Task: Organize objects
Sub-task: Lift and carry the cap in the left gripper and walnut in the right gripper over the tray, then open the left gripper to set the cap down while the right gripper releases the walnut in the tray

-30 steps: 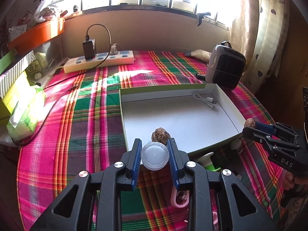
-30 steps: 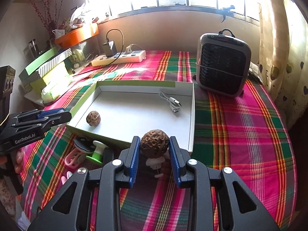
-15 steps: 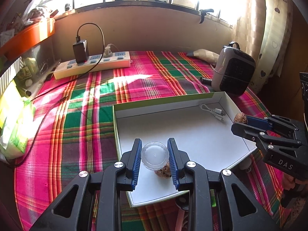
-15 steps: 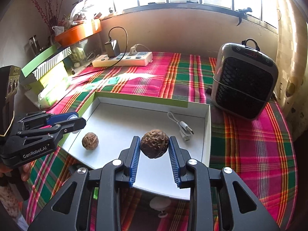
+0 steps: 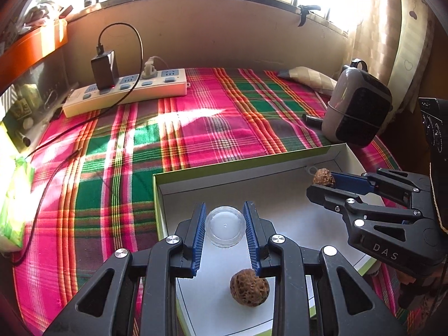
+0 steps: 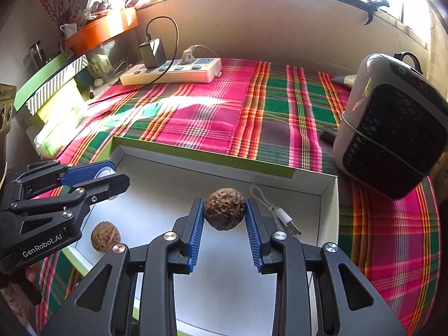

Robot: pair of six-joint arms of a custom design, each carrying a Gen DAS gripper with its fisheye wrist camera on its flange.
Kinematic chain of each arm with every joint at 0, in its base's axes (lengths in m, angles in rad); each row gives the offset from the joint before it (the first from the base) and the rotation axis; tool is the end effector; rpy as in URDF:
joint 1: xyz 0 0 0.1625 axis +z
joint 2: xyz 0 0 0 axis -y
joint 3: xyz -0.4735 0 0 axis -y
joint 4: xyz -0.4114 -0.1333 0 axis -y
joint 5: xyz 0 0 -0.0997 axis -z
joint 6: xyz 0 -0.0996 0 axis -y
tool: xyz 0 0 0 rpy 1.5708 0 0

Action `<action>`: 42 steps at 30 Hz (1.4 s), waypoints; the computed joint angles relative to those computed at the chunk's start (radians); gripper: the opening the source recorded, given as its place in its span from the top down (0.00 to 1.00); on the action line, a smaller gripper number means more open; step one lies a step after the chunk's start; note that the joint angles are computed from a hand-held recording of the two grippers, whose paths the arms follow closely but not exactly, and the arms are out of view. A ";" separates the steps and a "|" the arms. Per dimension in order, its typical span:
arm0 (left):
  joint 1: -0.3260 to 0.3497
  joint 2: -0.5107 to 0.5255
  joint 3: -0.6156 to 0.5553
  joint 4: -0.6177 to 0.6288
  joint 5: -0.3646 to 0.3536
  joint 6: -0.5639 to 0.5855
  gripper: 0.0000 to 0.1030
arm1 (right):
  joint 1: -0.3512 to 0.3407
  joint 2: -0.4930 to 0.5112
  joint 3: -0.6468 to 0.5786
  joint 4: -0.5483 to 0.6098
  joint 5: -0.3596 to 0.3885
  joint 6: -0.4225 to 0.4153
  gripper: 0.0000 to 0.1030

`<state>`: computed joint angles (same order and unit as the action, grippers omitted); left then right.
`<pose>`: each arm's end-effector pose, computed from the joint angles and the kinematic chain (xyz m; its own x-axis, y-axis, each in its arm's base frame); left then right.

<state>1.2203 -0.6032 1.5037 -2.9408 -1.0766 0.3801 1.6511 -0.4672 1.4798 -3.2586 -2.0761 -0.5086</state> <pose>-0.0962 -0.7890 0.0756 -0.7226 0.4043 -0.5607 0.6185 0.7404 -0.2632 0.1468 -0.7636 0.0211 -0.7525 -0.1768 0.6344 -0.4912 0.7923 -0.3619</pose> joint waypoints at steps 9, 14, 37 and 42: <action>0.005 0.032 -0.045 0.033 0.024 0.004 0.75 | 0.000 0.027 -0.048 0.038 -0.014 -0.008 0.70; 0.009 0.044 -0.060 0.048 0.031 -0.001 0.75 | 0.000 0.038 -0.066 0.049 -0.025 -0.013 0.70; 0.007 0.058 -0.077 0.050 0.044 -0.003 0.75 | 0.003 0.053 -0.084 0.044 -0.055 0.003 0.70; 0.005 0.058 -0.076 0.051 0.046 -0.005 0.74 | 0.003 0.053 -0.082 0.038 -0.057 0.009 0.68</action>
